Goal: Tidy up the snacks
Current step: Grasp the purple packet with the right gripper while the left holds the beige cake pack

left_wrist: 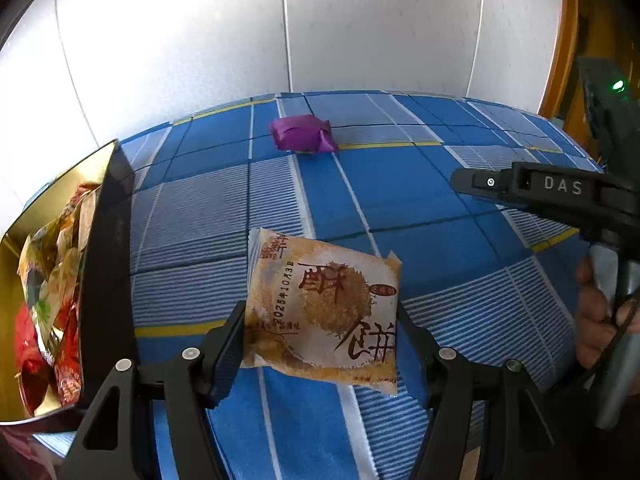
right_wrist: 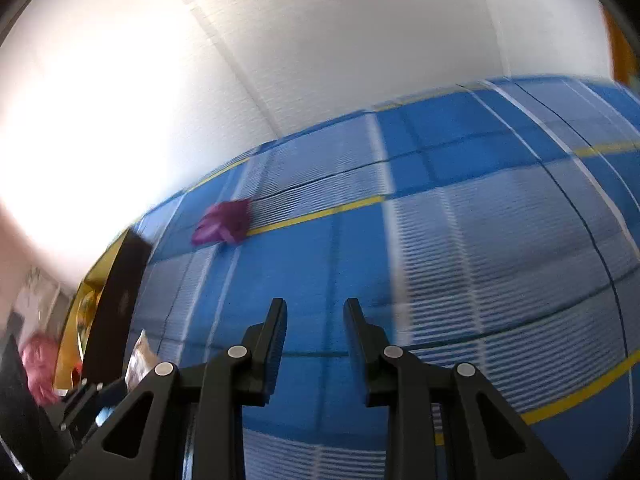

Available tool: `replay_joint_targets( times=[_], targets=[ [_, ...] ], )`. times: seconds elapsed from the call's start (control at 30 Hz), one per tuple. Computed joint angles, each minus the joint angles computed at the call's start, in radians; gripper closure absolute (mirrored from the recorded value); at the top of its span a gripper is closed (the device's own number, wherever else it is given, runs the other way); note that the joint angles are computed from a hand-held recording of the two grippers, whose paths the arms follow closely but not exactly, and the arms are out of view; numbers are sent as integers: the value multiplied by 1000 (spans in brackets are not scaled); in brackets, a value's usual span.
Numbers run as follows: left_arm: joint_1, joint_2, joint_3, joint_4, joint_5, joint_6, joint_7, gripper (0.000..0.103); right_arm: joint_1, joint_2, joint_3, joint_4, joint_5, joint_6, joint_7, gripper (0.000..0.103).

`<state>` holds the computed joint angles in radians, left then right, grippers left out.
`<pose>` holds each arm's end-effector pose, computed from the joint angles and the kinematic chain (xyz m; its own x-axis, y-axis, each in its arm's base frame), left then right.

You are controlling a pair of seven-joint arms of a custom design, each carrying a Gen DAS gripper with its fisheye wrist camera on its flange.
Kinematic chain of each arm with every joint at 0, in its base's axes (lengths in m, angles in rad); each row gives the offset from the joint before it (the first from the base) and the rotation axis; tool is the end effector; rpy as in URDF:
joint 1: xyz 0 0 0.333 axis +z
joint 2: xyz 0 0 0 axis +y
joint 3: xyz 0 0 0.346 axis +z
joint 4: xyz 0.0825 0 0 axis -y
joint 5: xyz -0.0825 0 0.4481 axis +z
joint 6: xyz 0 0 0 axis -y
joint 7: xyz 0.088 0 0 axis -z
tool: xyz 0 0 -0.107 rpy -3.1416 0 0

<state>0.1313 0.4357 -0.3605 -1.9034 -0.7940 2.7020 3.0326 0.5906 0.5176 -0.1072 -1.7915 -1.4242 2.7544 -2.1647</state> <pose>0.7044 -0.1216 0.2982 -0.8155 -0.5786 -0.0126 -0.4436 0.6388 -0.6286 0.6255 0.3819 0.2674 -0.4662 -0.7294 -0.5006 -0.4436 0.6823 -0.5811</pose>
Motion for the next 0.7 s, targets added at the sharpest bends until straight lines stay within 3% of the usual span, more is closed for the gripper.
replay_joint_targets(
  times=[0.07, 0.27, 0.33, 0.47, 0.6, 0.7],
  targets=[
    [12, 9, -4, 12, -14, -28, 1, 36, -8, 11, 10, 28, 20, 9, -97, 74],
    [38, 23, -21, 22, -96, -58, 61, 35, -105, 76, 94, 156, 317, 52, -740, 65],
    [43, 19, -23, 16, -127, -60, 86, 35, -172, 114, 162, 221, 445, 41, -1003, 62],
    [43, 20, -17, 18, -175, -76, 124, 35, -271, 221, 297, 409, 667, -116, -1498, 62],
    [40, 25, -7, 26, -204, -96, 148, 35, -270, 350, 326, 648, 782, -341, -1827, 61],
    [37, 24, -2, 24, -228, -99, 171, 35, -261, 449, 328, 823, 857, -457, -2003, 60]
  ],
)
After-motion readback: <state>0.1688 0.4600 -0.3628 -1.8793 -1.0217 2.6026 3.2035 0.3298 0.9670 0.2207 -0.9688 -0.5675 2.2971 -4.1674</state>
